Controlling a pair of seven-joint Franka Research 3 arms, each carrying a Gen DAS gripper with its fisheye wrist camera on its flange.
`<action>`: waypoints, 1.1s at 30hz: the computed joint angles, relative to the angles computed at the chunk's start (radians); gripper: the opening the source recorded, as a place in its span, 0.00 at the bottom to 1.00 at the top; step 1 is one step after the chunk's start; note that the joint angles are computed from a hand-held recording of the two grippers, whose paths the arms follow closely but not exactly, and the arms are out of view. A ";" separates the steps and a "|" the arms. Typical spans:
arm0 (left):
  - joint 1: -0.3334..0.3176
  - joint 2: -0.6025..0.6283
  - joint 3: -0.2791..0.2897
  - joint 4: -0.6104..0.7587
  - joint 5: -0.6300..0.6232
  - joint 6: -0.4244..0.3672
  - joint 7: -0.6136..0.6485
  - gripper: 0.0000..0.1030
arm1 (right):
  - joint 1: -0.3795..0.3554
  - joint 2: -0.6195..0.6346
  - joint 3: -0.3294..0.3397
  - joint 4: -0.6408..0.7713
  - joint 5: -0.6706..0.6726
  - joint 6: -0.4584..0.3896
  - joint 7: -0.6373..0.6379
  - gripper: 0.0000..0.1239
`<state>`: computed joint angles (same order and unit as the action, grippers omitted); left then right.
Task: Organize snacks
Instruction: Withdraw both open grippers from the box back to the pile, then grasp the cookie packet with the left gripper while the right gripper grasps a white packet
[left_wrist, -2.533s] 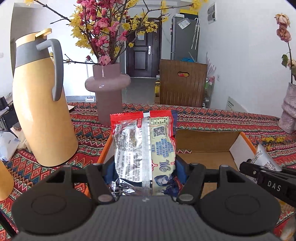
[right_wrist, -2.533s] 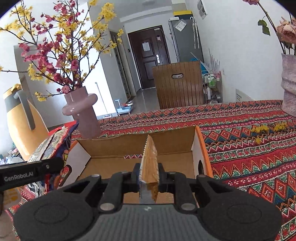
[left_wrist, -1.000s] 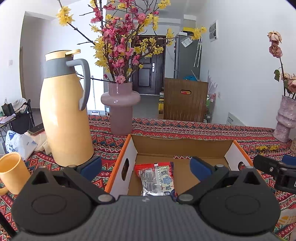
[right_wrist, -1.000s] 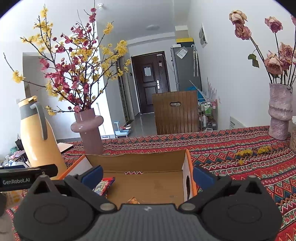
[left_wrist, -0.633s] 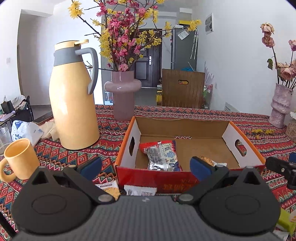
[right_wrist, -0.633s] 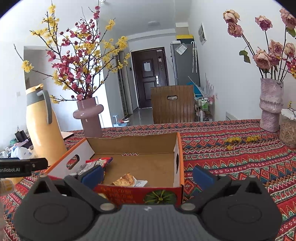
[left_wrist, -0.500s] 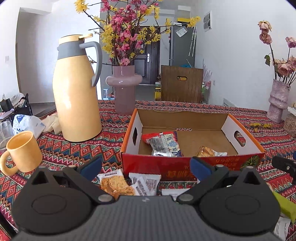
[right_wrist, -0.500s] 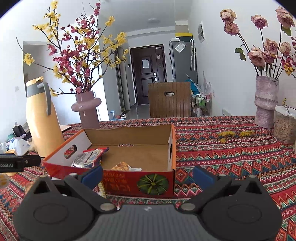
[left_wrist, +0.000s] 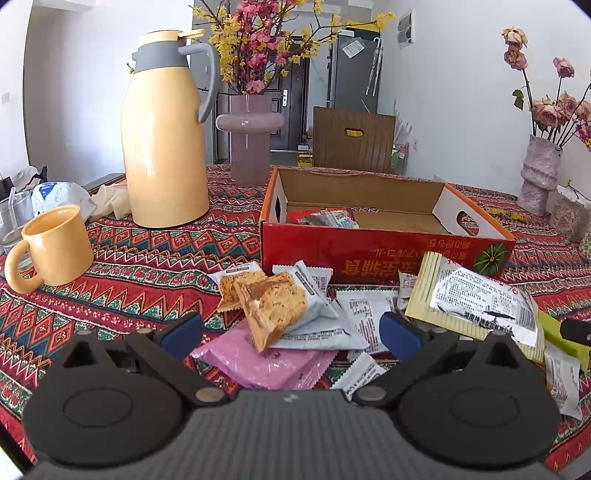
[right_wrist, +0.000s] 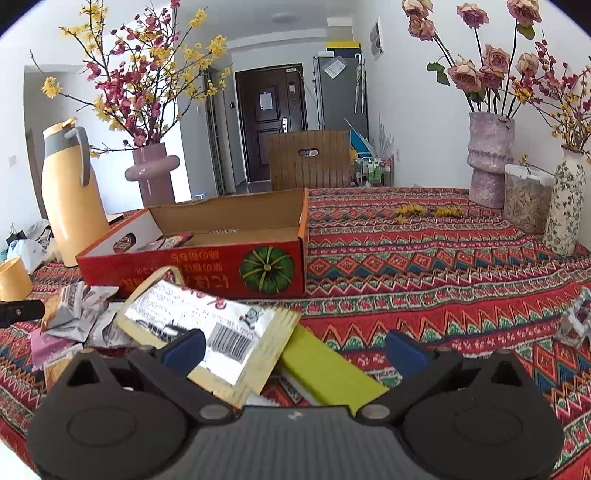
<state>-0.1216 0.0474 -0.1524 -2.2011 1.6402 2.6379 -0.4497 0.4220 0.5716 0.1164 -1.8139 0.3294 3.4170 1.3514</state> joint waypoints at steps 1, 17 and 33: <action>-0.001 -0.005 -0.001 -0.007 0.004 0.002 -0.006 1.00 | 0.014 -0.008 -0.012 -0.015 0.011 -0.004 0.002 0.83; -0.002 -0.023 -0.008 -0.050 0.010 0.039 -0.043 1.00 | 0.453 0.014 -0.430 -0.062 0.205 -0.085 0.072 0.64; -0.014 0.037 -0.004 0.002 -0.197 0.086 0.135 1.00 | 0.263 -0.032 -0.213 -0.130 0.187 0.080 0.003 0.32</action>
